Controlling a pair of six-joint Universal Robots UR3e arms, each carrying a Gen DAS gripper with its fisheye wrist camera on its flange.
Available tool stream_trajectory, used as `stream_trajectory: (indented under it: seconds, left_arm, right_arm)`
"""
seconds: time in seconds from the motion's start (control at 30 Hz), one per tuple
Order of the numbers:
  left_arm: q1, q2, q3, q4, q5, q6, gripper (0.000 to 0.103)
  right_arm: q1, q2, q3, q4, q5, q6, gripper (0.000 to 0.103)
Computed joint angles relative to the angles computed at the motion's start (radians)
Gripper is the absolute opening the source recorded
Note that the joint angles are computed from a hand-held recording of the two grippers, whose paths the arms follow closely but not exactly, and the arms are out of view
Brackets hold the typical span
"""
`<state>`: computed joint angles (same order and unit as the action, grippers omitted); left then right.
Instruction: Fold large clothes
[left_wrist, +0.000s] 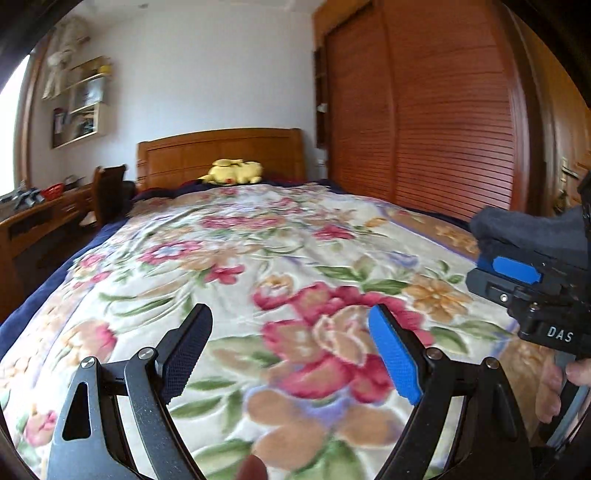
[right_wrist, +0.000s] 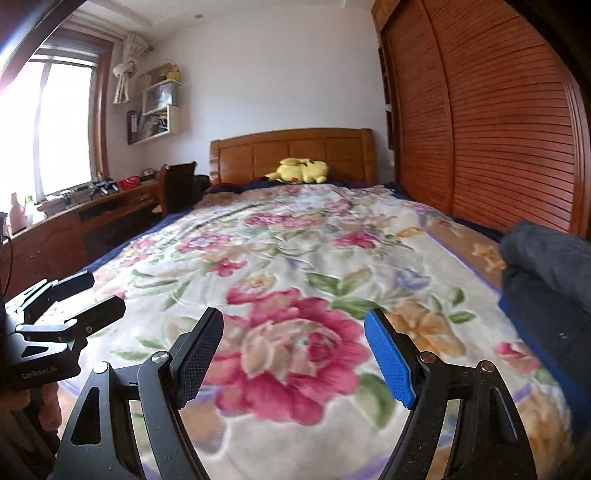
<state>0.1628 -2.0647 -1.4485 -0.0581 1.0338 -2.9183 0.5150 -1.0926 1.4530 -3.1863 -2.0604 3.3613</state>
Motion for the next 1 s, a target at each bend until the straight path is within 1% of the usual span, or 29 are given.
stream_trajectory:
  seconds: [0.07,0.2,0.37,0.5,0.63,1.0]
  left_arm:
    - [0.022,0.000,-0.042,0.058,0.001,-0.020,0.087]
    - [0.037,-0.009,-0.086,0.122,0.050,-0.044,0.087]
    - [0.062,-0.030,-0.098,0.140,0.026,-0.053,0.087]
    - [0.075,-0.032,-0.108,0.152,0.010,-0.068,0.087]
    - [0.077,-0.036,-0.114,0.169,0.013,-0.061,0.087]
    - [0.072,-0.029,-0.130,0.189,0.022,-0.055,0.087]
  right_arm:
    - [-0.009,0.016,0.032,-0.069,0.022,0.002,0.080]
    - [-0.046,0.058,0.048,-0.118,0.074,-0.020,0.081]
    - [-0.080,0.070,0.066,-0.131,0.116,-0.044,0.080]
    - [-0.094,0.064,0.067,-0.132,0.124,-0.056,0.080]
    - [-0.084,0.125,-0.005,-0.129,0.111,-0.066,0.081]
    - [-0.076,0.146,-0.006,-0.157,0.099,-0.066,0.080]
